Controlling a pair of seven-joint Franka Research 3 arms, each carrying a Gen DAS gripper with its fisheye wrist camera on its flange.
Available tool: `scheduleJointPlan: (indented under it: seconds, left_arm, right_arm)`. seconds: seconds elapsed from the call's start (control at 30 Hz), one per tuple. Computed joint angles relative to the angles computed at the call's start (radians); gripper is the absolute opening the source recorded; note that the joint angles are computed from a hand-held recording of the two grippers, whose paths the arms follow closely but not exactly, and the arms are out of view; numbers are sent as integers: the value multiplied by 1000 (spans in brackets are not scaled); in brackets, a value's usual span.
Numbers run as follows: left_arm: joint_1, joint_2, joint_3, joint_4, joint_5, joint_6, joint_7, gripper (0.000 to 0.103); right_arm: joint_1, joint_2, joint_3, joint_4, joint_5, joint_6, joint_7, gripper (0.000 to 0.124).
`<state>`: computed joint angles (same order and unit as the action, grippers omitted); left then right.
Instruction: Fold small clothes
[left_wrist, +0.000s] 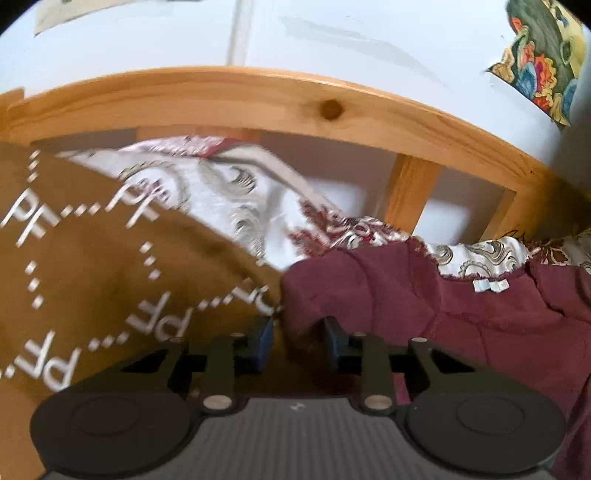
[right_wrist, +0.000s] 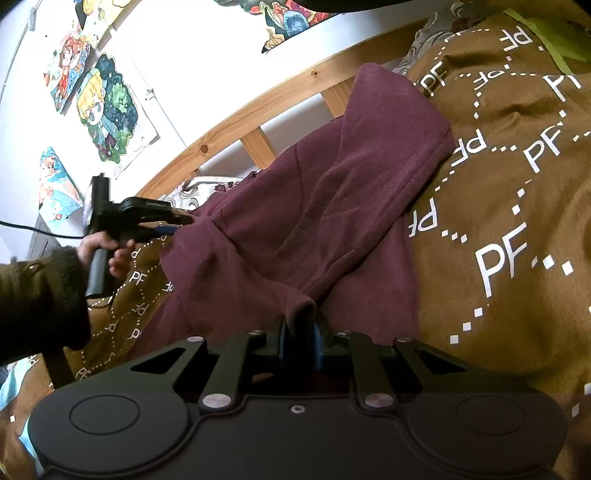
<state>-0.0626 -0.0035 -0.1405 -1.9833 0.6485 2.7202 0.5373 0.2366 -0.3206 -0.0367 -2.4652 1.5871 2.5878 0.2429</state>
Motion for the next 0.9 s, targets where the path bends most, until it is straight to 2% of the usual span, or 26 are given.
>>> scheduleJointPlan:
  seconds: [0.13, 0.23, 0.27, 0.33, 0.4, 0.47, 0.53, 0.63, 0.67, 0.7, 0.73, 0.8, 0.87, 0.9]
  left_arm:
    - [-9, 45, 2, 47, 94, -6, -70, 30]
    - [-20, 60, 5, 70, 97, -52, -45, 27]
    - [-21, 51, 8, 55, 95, -45, -48, 27]
    - [-15, 14, 14, 5, 96, -4, -97, 31]
    - [0, -39, 18, -62, 112, 66, -166, 44]
    - [21, -96, 11, -126, 150, 117, -206, 46]
    - [31, -144, 1, -178, 127, 128, -182, 46]
    - [23, -172, -2, -221, 7, 111, -71, 46]
    - [27, -174, -7, -226, -10, 107, -59, 43]
    - [31, -175, -11, -232, -25, 108, -51, 34]
    - [32, -174, -12, -236, -46, 111, -38, 29]
    - [34, -178, -8, -253, -83, 137, -10, 14]
    - [34, -185, 3, -280, -130, 186, 24, 11]
    - [18, -186, 22, -294, -192, 209, 69, 10]
  right_arm:
    - [0, 4, 0, 3, -2, -1, 8, 16]
    - [-2, 7, -1, 4, -4, -5, 13, 16]
    - [-2, 7, -1, 4, -4, -6, 14, 16]
    - [-2, 6, -1, 4, -4, -6, 17, 16]
    - [-3, 4, -1, 3, -5, -6, 18, 16]
    - [-3, 4, -1, 3, -7, -6, 17, 16]
    - [-3, 4, -1, 4, -9, -4, 17, 17]
    - [-2, 2, 1, 3, -11, 3, 17, 19]
    - [-1, 1, 2, 3, -11, 6, 15, 21]
    - [0, -1, 4, 3, -15, 10, 14, 23]
    - [1, -5, 8, 4, -26, 19, 17, 26]
    - [6, -18, 23, 6, -44, 68, 6, 33]
    - [13, -32, 29, 15, -55, 116, -13, 47]
    - [16, -30, 30, 31, -73, 135, -1, 49]
